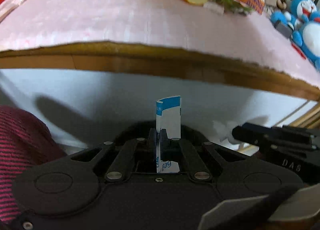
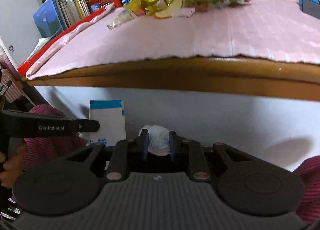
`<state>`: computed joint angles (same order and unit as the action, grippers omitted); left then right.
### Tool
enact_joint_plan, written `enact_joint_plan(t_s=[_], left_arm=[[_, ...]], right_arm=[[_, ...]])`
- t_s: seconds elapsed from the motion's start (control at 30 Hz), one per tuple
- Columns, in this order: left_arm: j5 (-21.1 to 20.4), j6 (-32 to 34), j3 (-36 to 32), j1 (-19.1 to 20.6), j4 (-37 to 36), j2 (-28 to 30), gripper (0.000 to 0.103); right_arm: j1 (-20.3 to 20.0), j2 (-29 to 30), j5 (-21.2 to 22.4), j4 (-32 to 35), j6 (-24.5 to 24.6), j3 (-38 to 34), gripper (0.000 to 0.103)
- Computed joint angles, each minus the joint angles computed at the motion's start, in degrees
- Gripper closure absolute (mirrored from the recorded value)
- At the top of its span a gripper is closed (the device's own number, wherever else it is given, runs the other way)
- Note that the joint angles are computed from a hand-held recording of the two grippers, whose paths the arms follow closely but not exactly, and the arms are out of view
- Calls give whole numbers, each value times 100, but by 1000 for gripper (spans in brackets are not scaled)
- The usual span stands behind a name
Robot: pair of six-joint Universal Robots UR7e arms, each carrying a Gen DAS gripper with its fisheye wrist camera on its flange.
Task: Collect trash
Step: 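Lower both held items past the table edge over the bin, then open both tools to drop the paper bag and tissue into the bin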
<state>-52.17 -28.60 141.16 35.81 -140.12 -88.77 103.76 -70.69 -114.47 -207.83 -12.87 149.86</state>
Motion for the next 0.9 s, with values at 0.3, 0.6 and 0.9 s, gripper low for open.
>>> enact_joint_plan(t_s=[0.3, 0.6, 0.9], left_arm=[[-247, 32, -147, 197, 323, 194, 98], [-173, 6, -195, 186, 305, 278, 72], [141, 144, -128, -23, -88, 151, 57]], right_arm=[[-84, 9, -38, 240, 150, -21, 71], [-172, -35, 82, 253, 217, -27, 44], [-124, -61, 102, -68, -23, -60, 42]])
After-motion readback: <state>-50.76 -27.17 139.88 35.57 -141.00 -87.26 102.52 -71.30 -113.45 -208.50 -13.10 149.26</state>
